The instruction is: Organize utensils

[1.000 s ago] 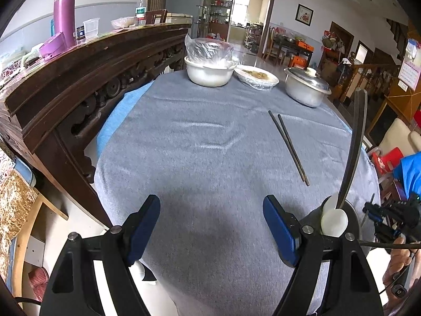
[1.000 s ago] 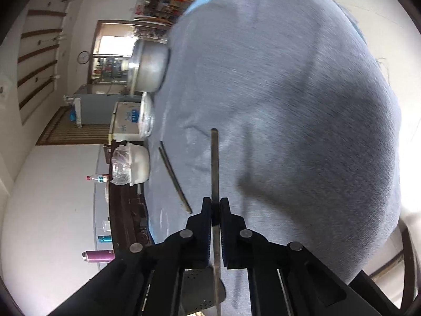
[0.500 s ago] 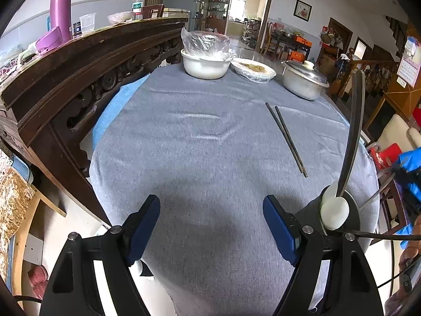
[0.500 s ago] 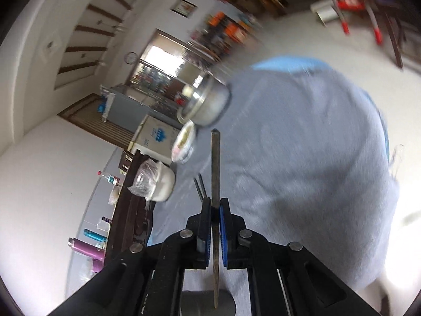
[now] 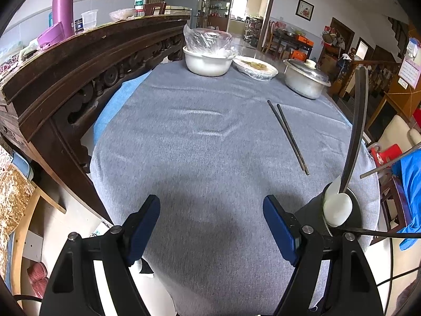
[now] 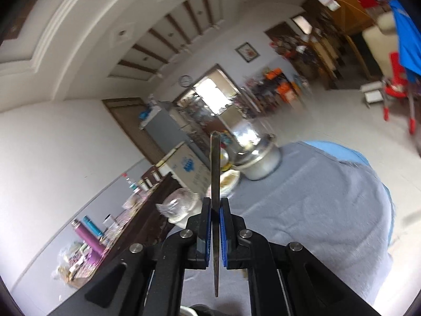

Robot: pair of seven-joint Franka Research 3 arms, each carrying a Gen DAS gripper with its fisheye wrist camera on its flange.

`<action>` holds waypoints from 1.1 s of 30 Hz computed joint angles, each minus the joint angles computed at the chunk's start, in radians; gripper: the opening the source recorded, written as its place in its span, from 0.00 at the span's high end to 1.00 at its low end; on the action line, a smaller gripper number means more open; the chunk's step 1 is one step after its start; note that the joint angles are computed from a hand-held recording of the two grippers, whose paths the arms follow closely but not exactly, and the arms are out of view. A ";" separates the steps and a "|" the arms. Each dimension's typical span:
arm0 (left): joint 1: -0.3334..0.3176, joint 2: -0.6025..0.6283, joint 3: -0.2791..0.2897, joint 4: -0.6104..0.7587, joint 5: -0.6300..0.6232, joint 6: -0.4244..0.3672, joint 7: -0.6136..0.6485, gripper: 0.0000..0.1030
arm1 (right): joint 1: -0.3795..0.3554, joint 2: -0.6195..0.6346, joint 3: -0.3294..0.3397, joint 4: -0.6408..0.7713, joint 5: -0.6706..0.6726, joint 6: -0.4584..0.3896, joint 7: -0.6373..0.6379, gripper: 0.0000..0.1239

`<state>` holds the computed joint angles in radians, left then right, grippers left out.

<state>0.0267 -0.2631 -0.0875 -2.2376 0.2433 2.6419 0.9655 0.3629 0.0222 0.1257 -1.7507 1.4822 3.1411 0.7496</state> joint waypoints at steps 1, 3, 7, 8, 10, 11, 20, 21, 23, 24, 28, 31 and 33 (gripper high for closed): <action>0.000 0.000 -0.001 0.001 0.000 -0.001 -0.001 0.22 | 0.003 -0.003 0.003 0.003 0.005 -0.004 -0.017 0.95; 0.000 0.000 -0.001 0.000 0.000 0.001 -0.001 0.22 | 0.011 -0.009 0.008 0.005 0.000 -0.014 -0.043 0.94; 0.000 -0.001 0.000 -0.002 0.000 0.001 -0.001 0.22 | 0.031 -0.010 0.016 -0.008 -0.114 -0.027 -0.018 0.95; 0.000 -0.001 -0.001 -0.002 0.001 0.001 -0.002 0.22 | 0.035 -0.012 0.018 -0.016 -0.149 -0.032 -0.009 0.95; 0.001 0.000 0.000 -0.001 0.000 0.001 -0.003 0.22 | 0.042 -0.008 0.019 -0.027 -0.244 -0.054 0.034 0.95; 0.001 0.000 -0.001 -0.001 0.000 0.000 -0.004 0.22 | 0.043 -0.008 0.020 -0.036 -0.273 -0.062 0.043 0.95; 0.003 0.006 0.001 0.001 -0.003 -0.006 -0.004 0.22 | 0.056 0.016 0.034 -0.080 -0.556 -0.073 0.155 0.95; 0.003 0.006 0.001 0.001 -0.003 -0.006 -0.004 0.22 | 0.054 0.018 0.035 -0.080 -0.558 -0.077 0.159 0.95; 0.002 0.006 0.001 0.001 -0.003 -0.005 -0.004 0.22 | 0.048 0.020 0.037 -0.077 -0.541 -0.085 0.152 0.94; 0.002 0.006 0.001 0.001 -0.003 -0.005 -0.004 0.22 | 0.046 0.021 0.038 -0.074 -0.535 -0.092 0.152 0.94; 0.001 0.009 0.000 0.002 -0.003 -0.009 -0.003 0.22 | 0.032 0.016 0.039 -0.068 -0.457 -0.109 0.112 0.94; 0.001 0.010 -0.001 0.003 -0.001 -0.009 -0.004 0.22 | 0.026 0.013 0.033 -0.060 -0.389 -0.123 0.084 0.93; 0.001 0.010 -0.002 0.003 0.000 -0.009 -0.005 0.22 | 0.023 0.011 0.028 -0.056 -0.347 -0.126 0.074 0.93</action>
